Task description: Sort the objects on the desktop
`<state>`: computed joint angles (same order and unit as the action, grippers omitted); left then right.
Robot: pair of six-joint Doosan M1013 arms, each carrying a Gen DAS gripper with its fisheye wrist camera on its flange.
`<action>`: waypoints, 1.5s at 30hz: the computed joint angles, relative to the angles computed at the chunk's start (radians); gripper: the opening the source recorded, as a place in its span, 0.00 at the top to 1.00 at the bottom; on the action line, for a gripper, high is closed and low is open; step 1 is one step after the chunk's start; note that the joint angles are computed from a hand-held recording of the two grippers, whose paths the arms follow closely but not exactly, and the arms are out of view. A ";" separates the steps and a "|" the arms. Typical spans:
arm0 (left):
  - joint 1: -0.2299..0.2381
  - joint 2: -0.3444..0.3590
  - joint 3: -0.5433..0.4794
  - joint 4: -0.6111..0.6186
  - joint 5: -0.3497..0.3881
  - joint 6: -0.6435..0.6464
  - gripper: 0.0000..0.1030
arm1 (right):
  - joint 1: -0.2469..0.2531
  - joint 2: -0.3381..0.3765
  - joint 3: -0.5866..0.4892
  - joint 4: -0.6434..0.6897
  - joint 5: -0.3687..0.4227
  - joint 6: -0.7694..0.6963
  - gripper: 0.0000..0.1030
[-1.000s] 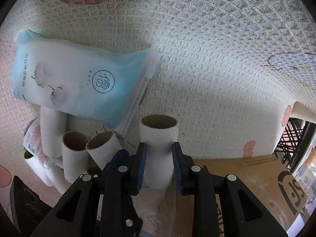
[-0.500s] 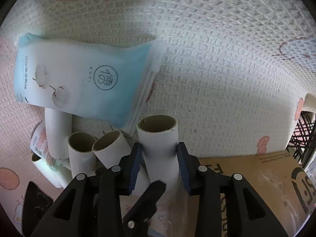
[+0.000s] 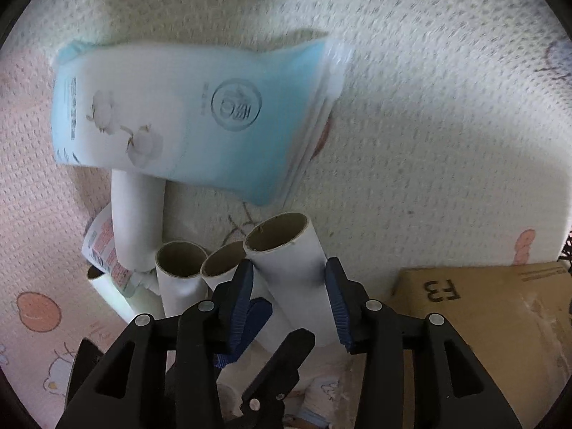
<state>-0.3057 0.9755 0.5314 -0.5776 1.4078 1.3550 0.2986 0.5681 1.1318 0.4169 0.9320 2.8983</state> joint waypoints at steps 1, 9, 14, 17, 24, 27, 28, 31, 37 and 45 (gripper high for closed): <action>-0.001 0.003 -0.008 0.009 0.009 0.004 0.61 | 0.003 0.007 -0.009 -0.002 0.002 -0.005 0.60; -0.001 0.009 -0.021 0.026 0.018 -0.014 0.61 | 0.014 0.008 -0.022 -0.050 -0.004 0.018 0.57; -0.026 0.013 -0.047 0.107 0.021 0.056 0.52 | 0.016 -0.016 0.014 -0.048 -0.046 0.047 0.57; -0.038 0.016 -0.059 0.151 0.023 0.069 0.51 | 0.012 -0.021 0.024 -0.043 -0.050 0.072 0.57; -0.044 0.119 -0.264 0.170 0.169 0.038 0.51 | -0.004 -0.027 0.033 0.008 -0.031 0.047 0.57; -0.046 0.103 -0.231 0.189 0.141 0.050 0.58 | -0.003 -0.032 0.026 -0.032 -0.013 0.068 0.56; -0.044 0.088 -0.200 0.183 0.116 0.060 0.58 | -0.002 -0.034 0.026 -0.040 -0.014 0.073 0.56; -0.035 0.056 -0.131 0.152 0.061 0.074 0.59 | 0.000 -0.028 0.006 -0.056 0.016 0.066 0.56; -0.021 -0.010 -0.007 0.111 -0.064 0.135 0.59 | 0.011 -0.065 0.041 -0.099 -0.006 0.082 0.56; 0.003 -0.070 0.070 0.006 -0.130 0.160 0.90 | 0.056 -0.117 0.083 -0.120 -0.182 0.084 0.55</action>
